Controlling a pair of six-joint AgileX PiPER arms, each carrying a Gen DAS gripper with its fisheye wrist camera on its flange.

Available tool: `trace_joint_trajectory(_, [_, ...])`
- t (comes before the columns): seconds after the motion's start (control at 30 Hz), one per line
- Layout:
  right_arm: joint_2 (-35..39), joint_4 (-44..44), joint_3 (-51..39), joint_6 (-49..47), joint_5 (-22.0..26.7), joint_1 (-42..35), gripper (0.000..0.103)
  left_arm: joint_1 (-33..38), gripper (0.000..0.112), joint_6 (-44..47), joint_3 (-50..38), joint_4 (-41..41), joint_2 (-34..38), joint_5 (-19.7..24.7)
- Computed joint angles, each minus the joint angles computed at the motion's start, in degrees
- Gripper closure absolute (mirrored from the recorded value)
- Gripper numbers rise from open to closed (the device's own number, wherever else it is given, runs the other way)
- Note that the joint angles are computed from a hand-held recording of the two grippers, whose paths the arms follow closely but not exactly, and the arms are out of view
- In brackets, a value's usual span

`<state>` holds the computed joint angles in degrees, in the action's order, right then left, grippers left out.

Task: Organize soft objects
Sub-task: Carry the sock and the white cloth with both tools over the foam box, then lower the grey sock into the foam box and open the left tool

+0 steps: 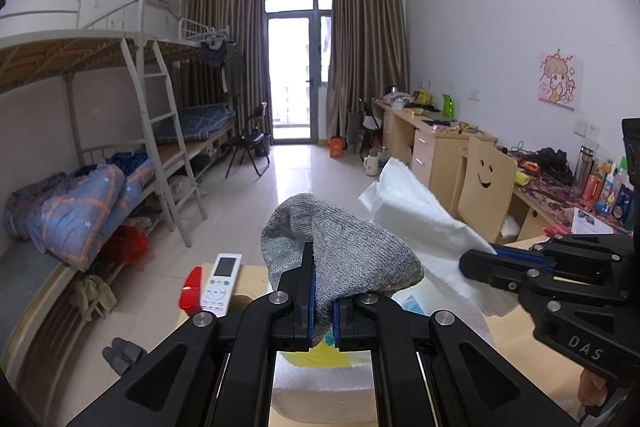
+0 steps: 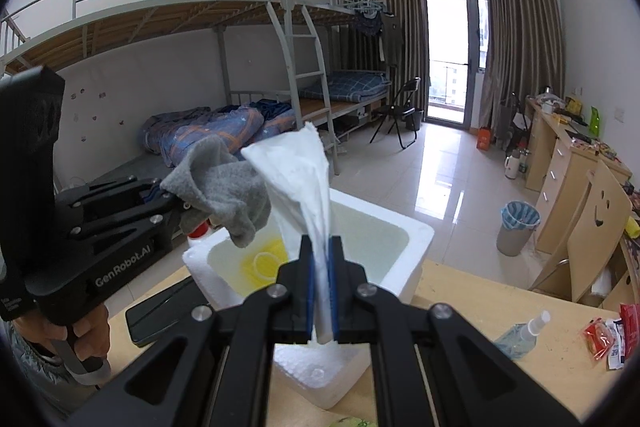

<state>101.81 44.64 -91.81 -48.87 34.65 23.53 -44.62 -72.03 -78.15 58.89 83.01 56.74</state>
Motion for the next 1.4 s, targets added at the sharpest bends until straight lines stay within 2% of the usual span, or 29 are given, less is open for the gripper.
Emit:
trace_joint_trajectory(0.27, [-2.96,-0.56,2.46,0.94,-0.79,-2.06,0.095,1.32,0.106,3.45,-2.45,-3.09,2.25,-4.07])
trace_joint_trajectory(0.5, [-4.45,-3.51,3.43,4.16,-1.57,-2.84,0.095,1.81,0.106,5.05,-4.49,-4.99,4.24,-4.63])
trace_joint_trajectory(0.57, [-4.37,-3.78,3.14,4.51,-1.08,-3.07,0.095,2.61,0.103,5.92,-4.62,-6.40,4.22,-5.16])
trace_joint_trajectory(0.6, [-4.37,-3.96,3.07,4.64,-1.13,-3.03,0.095,3.03,0.101,6.39,-4.66,-6.99,4.19,-5.41])
trace_joint_trajectory(0.63, [-4.57,-4.30,3.09,5.10,-1.21,-2.86,0.095,3.12,0.092,6.44,-4.91,-7.26,4.33,-5.14])
trace_joint_trajectory(0.67, [-4.68,-3.89,3.17,4.76,-1.08,-2.98,0.095,2.97,0.076,6.29,-5.08,-7.10,4.46,-4.83])
trace_joint_trajectory(0.7, [-4.50,-3.71,3.03,4.64,-1.15,-3.01,0.095,2.70,0.065,5.78,-5.16,-6.39,4.49,-4.16])
trace_joint_trajectory(0.73, [-4.53,-3.57,3.05,4.52,-1.13,-3.10,0.095,2.30,0.048,4.84,-5.12,-5.44,4.48,-3.41])
trace_joint_trajectory(0.77, [-4.58,-3.26,3.08,4.39,-1.11,-3.21,0.095,1.95,0.041,3.56,-4.86,-4.16,4.32,-2.97])
trace_joint_trajectory(0.8, [-4.51,-3.15,3.02,4.38,-1.14,-3.29,0.095,1.46,0.039,2.29,-4.67,-2.78,4.16,-2.10])
trace_joint_trajectory(0.87, [-4.33,-3.22,2.87,4.73,-1.27,-3.31,0.095,0.96,0.024,1.68,-4.77,-1.55,4.38,-0.89])
trace_joint_trajectory(0.97, [-4.07,-3.12,2.77,4.71,-1.32,-3.32,0.095,0.23,0.011,1.29,-5.71,0.05,5.49,2.32])
trace_joint_trajectory(1.03, [-4.01,-3.54,2.58,5.13,-1.30,-3.24,0.095,0.59,0.011,2.14,-7.28,-1.01,6.72,4.29])
trace_joint_trajectory(1.13, [-4.07,-3.11,2.90,4.61,-1.63,-2.89,0.095,1.21,0.011,3.44,-8.56,-2.99,7.59,4.91])
trace_joint_trajectory(1.4, [-4.11,0.28,3.42,0.78,-0.70,-3.90,0.095,0.18,0.011,2.30,-7.64,-1.04,7.50,6.17])
